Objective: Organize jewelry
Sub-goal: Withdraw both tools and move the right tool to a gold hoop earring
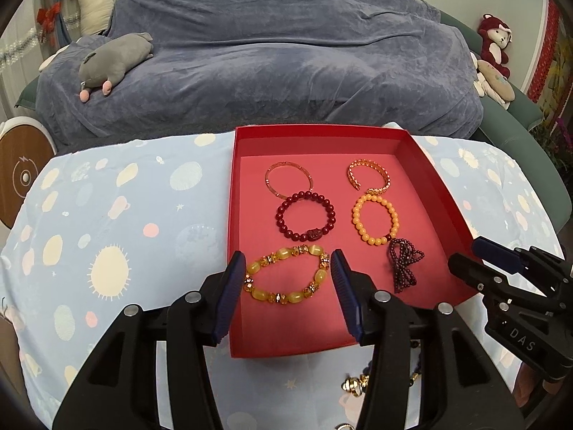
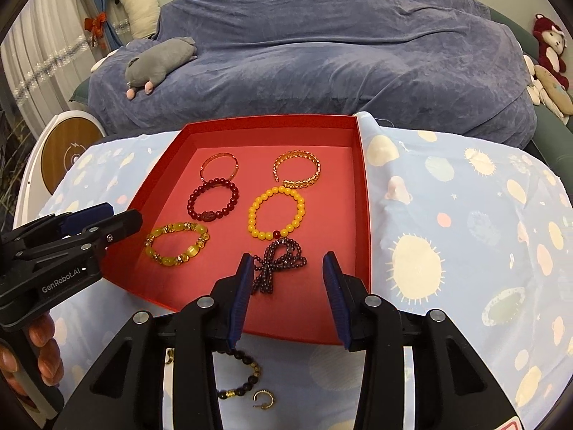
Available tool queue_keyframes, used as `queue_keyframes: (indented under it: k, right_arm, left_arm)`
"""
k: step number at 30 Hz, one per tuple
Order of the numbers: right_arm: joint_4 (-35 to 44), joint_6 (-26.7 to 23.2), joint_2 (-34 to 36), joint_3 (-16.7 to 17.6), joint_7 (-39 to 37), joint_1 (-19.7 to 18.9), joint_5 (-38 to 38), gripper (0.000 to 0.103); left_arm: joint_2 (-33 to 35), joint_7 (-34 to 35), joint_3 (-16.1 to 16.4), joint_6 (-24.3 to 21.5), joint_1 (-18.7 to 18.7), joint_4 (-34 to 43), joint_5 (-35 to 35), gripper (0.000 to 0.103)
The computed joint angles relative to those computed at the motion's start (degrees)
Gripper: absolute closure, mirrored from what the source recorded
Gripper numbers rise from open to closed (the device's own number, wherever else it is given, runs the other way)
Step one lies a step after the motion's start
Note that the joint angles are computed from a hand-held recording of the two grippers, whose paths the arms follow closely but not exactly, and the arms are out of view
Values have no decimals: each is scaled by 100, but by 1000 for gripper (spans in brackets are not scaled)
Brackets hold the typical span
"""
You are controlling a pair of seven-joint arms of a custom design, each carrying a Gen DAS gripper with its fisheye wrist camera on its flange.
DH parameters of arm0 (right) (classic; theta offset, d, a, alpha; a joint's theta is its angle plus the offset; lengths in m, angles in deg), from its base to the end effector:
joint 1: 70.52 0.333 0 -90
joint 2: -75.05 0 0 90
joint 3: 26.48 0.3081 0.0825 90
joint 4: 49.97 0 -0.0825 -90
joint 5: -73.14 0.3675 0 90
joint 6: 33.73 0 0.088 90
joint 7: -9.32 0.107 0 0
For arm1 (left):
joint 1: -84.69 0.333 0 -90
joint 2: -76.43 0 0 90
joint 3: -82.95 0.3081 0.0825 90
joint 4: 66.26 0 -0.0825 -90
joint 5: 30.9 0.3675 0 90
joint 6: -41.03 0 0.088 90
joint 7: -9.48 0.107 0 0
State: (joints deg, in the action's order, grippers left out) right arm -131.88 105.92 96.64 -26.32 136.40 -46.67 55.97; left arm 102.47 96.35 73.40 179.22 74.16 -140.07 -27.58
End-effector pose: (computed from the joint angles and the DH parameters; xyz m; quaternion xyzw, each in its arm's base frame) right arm 0.6407 0.2843 0.5492 -0.6458 0.6876 -0.1993 0.2655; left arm 0.6857 -0.2194 0.5660 -0.5663 0.7547 -0.2799 0.1771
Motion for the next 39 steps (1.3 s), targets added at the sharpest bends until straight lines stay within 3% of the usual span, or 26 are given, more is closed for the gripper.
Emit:
queue_keyframes:
  k: [17, 21, 30, 33, 39]
  right_arm:
    - [-1571, 188, -1054, 260, 539, 3, -135, 64]
    - [-1880, 226, -1217, 325, 667, -20, -132, 64]
    - [-2238, 270, -1365, 418, 776, -66, -106, 64]
    - [-2255, 267, -1360, 427, 767, -71, -114, 64]
    - [-2291, 292, -1334, 446, 719, -76, -39, 64]
  left_arm:
    - [-1435, 190, -116, 379, 234, -2144, -487, 54]
    - [-1682, 243, -152, 459, 246, -2562, -701, 46]
    - [-1531, 271, -214, 463, 92, -2509, -789, 46]
    - [-1344, 178, -204, 384, 23, -2321, -632, 53]
    - [-1098, 210, -210, 184, 10, -2095, -573, 77]
